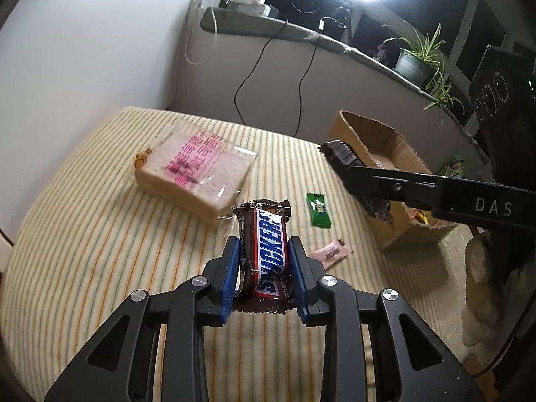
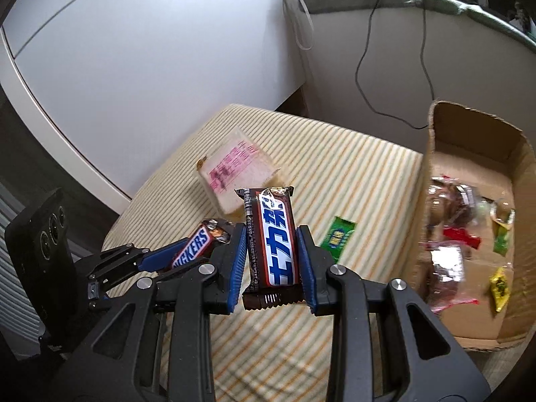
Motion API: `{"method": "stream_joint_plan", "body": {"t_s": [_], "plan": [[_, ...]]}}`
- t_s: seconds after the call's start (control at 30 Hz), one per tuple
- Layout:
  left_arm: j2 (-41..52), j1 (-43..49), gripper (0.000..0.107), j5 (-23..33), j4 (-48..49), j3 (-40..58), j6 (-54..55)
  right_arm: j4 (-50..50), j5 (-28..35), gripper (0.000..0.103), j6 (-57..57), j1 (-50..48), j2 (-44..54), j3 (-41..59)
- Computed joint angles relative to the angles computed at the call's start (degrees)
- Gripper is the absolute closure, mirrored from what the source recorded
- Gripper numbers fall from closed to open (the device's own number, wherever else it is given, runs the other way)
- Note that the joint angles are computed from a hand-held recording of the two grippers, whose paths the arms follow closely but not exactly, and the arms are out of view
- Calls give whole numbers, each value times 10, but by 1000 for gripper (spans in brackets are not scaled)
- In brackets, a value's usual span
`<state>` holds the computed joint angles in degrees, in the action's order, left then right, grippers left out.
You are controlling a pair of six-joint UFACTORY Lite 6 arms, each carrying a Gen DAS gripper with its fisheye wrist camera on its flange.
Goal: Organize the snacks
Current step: 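Carry the Snickers bar in the left gripper while the right gripper carries the chocolate bar over the box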
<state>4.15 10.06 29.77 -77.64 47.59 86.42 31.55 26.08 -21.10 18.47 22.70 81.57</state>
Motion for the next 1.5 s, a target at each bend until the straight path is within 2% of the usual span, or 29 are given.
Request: {"method": "stream_joint_plan", "body": {"t_s": [0.5,0.77,1.03,1.23,1.5], "plan": [[5,-92,80,-32,-4,33,-38,25,6,72,-73,-137,-99,-100],[37,-153,80,-56,9,85,-75,35,13,72,-113,-204,-101,-101],[101,-218,80,-84,51,187,-140,30,32,72,-138,-261,-55,-41],[187,-261,80,-92,149,308,-249,-4,48,72,-121,-291,18,46],[306,-292,80,-72,292,476,-400,-51,81,72,-94,-311,114,172]]}}
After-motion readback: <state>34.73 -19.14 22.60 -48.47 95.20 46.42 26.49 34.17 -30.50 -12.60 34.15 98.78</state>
